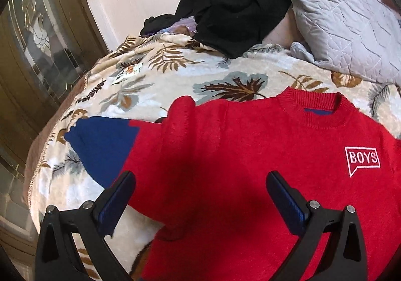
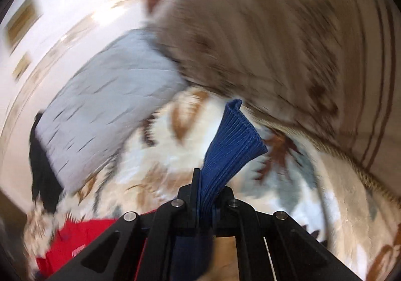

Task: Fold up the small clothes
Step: 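Lift the blue cuff with the right tool and fold it across the sweater body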

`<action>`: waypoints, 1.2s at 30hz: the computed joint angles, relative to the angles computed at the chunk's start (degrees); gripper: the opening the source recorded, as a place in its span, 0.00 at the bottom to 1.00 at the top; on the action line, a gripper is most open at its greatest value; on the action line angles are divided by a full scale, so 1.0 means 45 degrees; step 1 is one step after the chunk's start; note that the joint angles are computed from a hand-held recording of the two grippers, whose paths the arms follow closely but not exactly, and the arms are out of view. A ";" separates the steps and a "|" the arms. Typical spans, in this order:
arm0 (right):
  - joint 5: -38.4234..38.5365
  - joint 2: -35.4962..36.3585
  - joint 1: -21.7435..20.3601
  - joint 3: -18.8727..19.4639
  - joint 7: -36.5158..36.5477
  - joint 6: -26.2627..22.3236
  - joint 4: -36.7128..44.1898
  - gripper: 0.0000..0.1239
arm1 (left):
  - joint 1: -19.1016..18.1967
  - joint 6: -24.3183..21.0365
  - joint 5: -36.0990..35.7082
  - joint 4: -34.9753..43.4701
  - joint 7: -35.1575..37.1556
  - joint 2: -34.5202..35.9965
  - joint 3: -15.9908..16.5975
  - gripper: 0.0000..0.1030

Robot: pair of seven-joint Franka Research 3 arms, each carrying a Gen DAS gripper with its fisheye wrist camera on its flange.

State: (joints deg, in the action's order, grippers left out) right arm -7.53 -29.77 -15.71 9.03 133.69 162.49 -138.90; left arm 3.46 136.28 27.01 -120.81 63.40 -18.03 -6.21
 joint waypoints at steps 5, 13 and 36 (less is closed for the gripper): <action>0.0245 0.0199 0.1538 0.0537 -0.0612 -0.0291 0.1173 0.05 | 0.0349 -0.0158 0.0309 0.0116 -0.0183 -0.0153 0.0140 1.00; 0.0040 0.2874 0.3723 0.1773 0.0135 -0.0382 0.3924 0.05 | 0.1024 -0.0075 0.0259 0.0208 0.0132 -0.0353 0.0724 1.00; 0.3999 0.4770 0.6952 0.1587 -0.3573 0.0348 0.4649 0.58 | 0.0292 0.0543 -0.4150 -0.0077 0.3759 -0.0704 0.1899 1.00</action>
